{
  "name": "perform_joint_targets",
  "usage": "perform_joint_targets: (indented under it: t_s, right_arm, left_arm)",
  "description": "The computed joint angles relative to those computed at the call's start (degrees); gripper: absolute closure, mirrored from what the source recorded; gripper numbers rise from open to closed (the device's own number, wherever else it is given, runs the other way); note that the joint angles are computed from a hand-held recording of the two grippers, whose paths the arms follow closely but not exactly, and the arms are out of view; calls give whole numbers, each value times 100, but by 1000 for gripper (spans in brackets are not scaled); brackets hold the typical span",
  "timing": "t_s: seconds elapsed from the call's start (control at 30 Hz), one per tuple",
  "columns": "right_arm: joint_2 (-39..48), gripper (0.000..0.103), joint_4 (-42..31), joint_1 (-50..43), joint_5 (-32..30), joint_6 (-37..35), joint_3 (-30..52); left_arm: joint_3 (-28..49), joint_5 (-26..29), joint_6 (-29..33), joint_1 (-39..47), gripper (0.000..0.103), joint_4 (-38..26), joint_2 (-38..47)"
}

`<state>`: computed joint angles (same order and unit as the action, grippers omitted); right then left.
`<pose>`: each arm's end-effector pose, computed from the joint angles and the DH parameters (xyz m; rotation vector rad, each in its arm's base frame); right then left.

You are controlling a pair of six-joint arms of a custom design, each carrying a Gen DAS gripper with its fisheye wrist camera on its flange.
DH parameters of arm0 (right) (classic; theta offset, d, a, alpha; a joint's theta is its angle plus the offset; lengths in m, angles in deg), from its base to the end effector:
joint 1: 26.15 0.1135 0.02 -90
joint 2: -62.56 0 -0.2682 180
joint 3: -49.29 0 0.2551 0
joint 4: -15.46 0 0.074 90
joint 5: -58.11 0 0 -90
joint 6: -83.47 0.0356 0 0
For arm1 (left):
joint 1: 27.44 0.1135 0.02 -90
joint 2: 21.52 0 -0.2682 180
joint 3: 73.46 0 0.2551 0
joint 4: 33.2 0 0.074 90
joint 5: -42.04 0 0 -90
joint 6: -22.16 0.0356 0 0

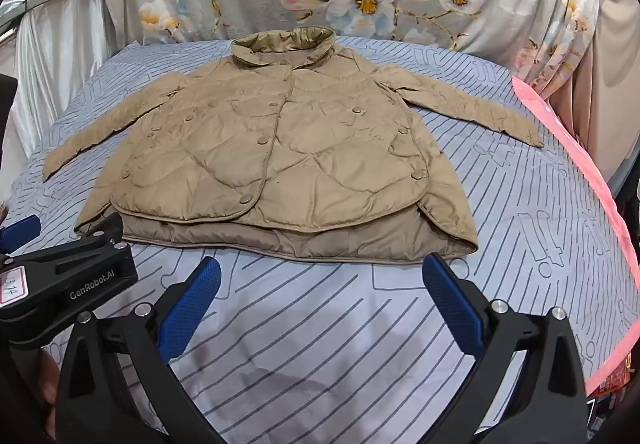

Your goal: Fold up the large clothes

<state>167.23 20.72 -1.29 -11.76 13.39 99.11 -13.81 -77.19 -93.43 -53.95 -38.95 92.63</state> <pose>0.2814 0.1169 0.0826 0.0524 2.3674 -0.0565 0.3031 -0.1317 0.0593 -0.1498 2.4470 0.2877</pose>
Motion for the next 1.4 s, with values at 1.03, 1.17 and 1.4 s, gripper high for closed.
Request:
perform_joint_targets:
  t_s: [1.03,1.17,1.4]
  right_arm:
    - [116,5,36,-2,-31,26,66]
    - [130,5,46,0,-27,29,72]
    - [128,5,22,10,-19,40,79]
  left_arm:
    - [-80,-71,23,-77,5,102,-101]
    - [-84,-72,31,-73,5,106,-104]
    - [-88,-72,30,-69,5,106,-109]
